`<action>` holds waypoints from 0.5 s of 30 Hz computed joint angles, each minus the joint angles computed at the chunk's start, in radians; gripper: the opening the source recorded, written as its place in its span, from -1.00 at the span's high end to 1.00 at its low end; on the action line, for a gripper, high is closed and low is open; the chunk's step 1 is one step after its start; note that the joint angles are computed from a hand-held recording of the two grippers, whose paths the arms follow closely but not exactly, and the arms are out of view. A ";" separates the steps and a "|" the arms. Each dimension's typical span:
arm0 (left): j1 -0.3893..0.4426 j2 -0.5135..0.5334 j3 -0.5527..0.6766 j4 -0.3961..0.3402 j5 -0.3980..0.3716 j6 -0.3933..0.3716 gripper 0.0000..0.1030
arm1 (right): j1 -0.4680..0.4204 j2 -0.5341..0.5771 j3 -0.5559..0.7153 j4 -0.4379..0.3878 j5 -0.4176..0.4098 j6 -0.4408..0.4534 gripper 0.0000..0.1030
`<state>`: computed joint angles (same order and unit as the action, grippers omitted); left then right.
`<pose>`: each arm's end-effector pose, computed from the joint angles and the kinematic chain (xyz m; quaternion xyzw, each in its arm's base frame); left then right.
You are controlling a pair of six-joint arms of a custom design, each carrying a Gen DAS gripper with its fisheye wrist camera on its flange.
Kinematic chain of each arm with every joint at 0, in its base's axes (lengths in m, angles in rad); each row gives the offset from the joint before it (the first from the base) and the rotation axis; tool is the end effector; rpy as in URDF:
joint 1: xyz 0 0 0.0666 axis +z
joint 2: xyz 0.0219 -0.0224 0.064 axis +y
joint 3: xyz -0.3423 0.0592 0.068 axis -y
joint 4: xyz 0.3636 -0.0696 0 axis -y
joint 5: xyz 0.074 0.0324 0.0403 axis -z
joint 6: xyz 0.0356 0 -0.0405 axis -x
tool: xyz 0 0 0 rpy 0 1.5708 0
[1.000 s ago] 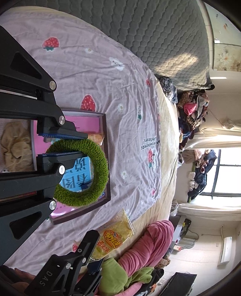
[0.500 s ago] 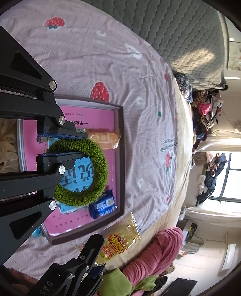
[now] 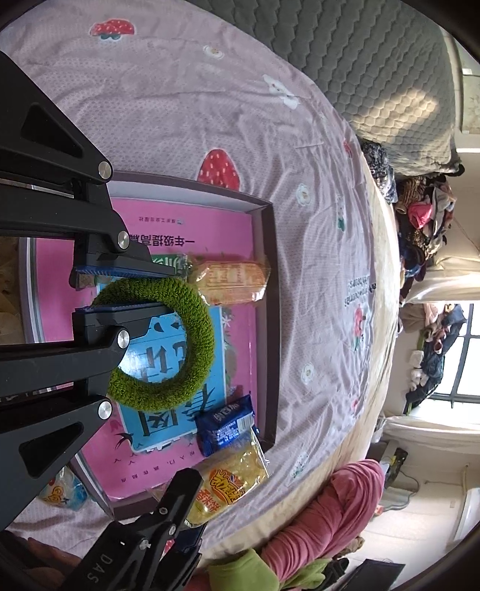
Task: Organize objects
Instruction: 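Carry the green ring and yellow cake packet with both grippers over the tray, then lower the green ring and yellow packet toward the book in the tray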
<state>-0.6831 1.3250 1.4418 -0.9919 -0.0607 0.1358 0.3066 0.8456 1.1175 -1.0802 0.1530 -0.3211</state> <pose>0.3391 -0.2737 0.4373 0.2440 0.9075 -0.1095 0.3239 0.2604 0.0763 0.4504 0.0351 0.9253 0.0471 0.3748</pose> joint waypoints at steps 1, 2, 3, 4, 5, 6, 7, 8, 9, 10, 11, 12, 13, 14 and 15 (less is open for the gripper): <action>0.000 0.002 -0.003 0.000 0.000 -0.001 0.77 | -0.003 0.001 -0.003 -0.001 -0.004 -0.001 0.17; 0.000 0.002 -0.006 0.000 -0.001 -0.001 0.77 | -0.010 0.002 -0.007 0.000 -0.015 0.001 0.17; -0.001 0.001 -0.011 0.001 -0.003 -0.001 0.77 | -0.017 0.002 -0.010 0.002 -0.024 0.000 0.17; -0.001 0.000 -0.013 0.003 -0.002 0.000 0.77 | -0.022 0.002 -0.013 0.004 -0.028 0.000 0.17; 0.000 0.000 -0.017 0.004 -0.001 0.002 0.77 | -0.022 0.002 -0.017 0.004 -0.026 0.002 0.17; 0.000 0.001 -0.019 0.004 -0.002 0.001 0.77 | -0.025 0.004 -0.019 0.005 -0.029 0.003 0.17; 0.002 0.003 -0.019 0.003 0.000 -0.001 0.77 | -0.029 0.005 -0.023 0.002 -0.036 0.005 0.17; 0.002 0.006 -0.021 0.005 -0.002 -0.003 0.77 | -0.030 0.006 -0.026 0.004 -0.037 0.006 0.17; 0.001 0.007 -0.023 0.005 -0.004 -0.004 0.77 | -0.031 0.009 -0.028 0.003 -0.039 0.004 0.17; 0.000 0.009 -0.024 0.005 -0.006 -0.005 0.77 | -0.030 0.012 -0.028 0.000 -0.040 0.005 0.17; -0.001 0.009 -0.028 0.007 -0.007 -0.004 0.77 | -0.029 0.013 -0.030 0.000 -0.037 0.008 0.17; -0.002 0.009 -0.031 0.007 -0.006 -0.005 0.77 | -0.029 0.014 -0.032 0.000 -0.036 0.007 0.17; -0.001 0.008 -0.033 0.007 -0.006 -0.005 0.77 | -0.029 0.013 -0.034 -0.001 -0.037 0.007 0.17; -0.001 0.007 -0.036 0.010 -0.007 -0.003 0.77 | -0.029 0.013 -0.035 -0.001 -0.037 0.008 0.17; 0.000 0.009 -0.035 0.009 -0.007 -0.002 0.77 | -0.030 0.014 -0.036 0.000 -0.036 0.008 0.17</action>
<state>-0.6827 1.3340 1.4069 -0.9833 -0.0672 0.1335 0.2770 0.8595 1.0820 -1.0801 0.1175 -0.3130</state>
